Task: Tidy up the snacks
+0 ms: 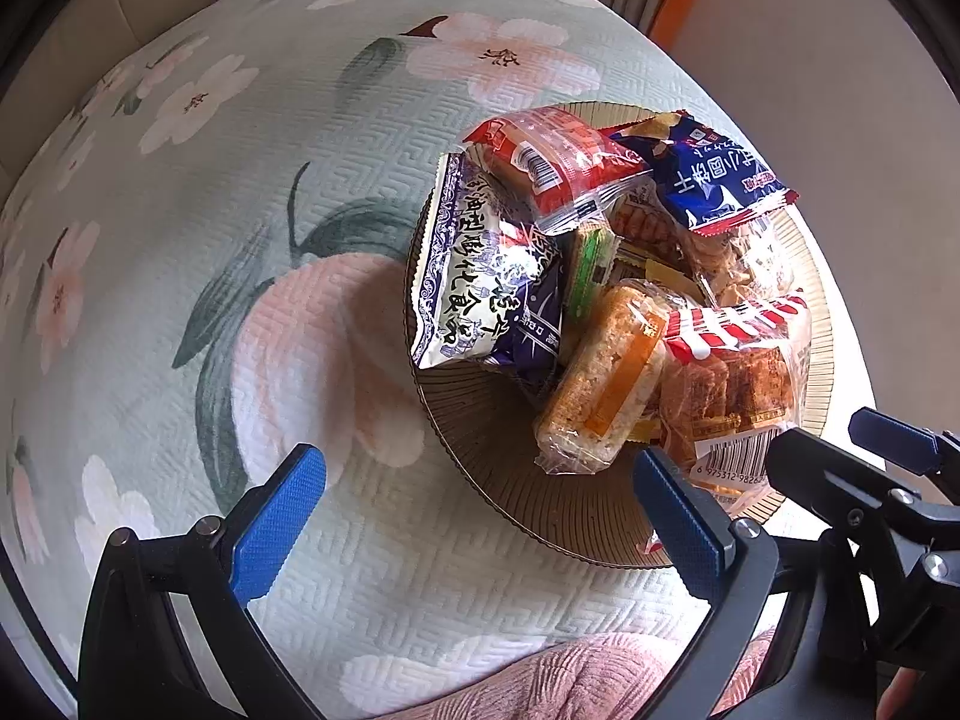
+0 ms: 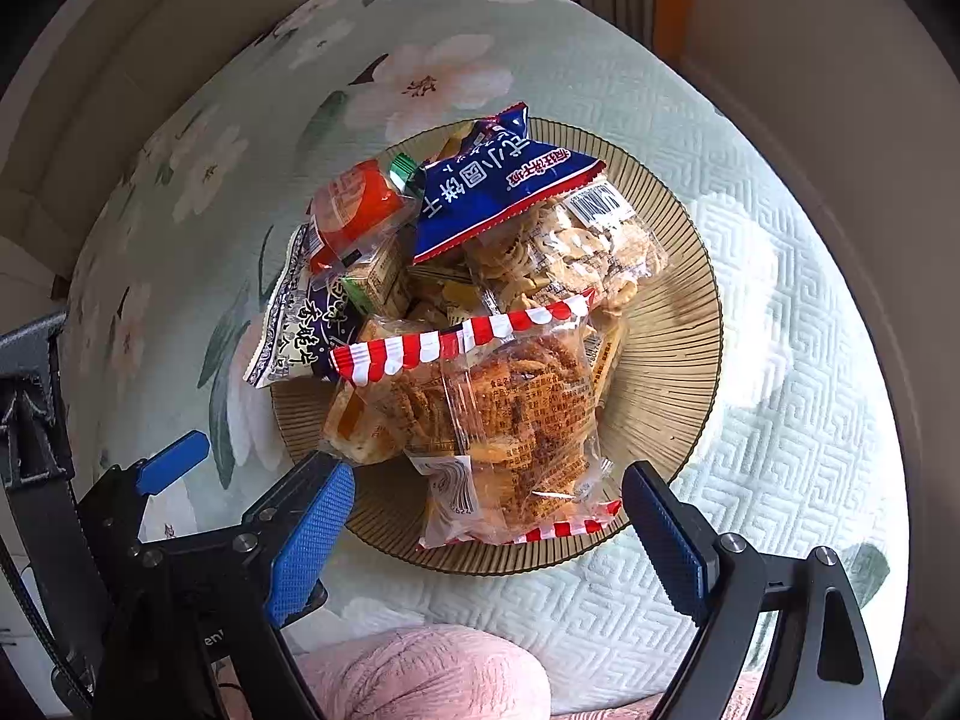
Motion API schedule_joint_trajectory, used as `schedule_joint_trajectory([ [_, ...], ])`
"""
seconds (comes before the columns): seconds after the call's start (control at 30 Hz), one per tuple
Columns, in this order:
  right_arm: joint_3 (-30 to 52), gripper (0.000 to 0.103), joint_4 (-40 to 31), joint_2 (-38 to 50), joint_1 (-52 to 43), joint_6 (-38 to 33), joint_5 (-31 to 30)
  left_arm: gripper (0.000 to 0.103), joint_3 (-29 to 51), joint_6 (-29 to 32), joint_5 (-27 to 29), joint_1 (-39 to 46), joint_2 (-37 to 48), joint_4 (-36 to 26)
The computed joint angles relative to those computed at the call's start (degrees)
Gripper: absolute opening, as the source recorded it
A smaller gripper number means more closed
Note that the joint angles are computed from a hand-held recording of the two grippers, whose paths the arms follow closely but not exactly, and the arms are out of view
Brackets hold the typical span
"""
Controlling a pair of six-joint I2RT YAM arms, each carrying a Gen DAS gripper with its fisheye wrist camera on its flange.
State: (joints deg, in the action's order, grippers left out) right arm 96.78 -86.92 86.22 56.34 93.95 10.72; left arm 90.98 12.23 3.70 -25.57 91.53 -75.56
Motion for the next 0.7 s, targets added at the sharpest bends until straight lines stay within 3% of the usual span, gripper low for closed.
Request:
schedule_joint_trajectory([
  [0.7, -2.4, 0.089, 1.6, -1.0, 0.2, -0.4, -0.4, 0.102, -1.8, 0.7, -0.3, -0.7, -0.5, 2.2],
])
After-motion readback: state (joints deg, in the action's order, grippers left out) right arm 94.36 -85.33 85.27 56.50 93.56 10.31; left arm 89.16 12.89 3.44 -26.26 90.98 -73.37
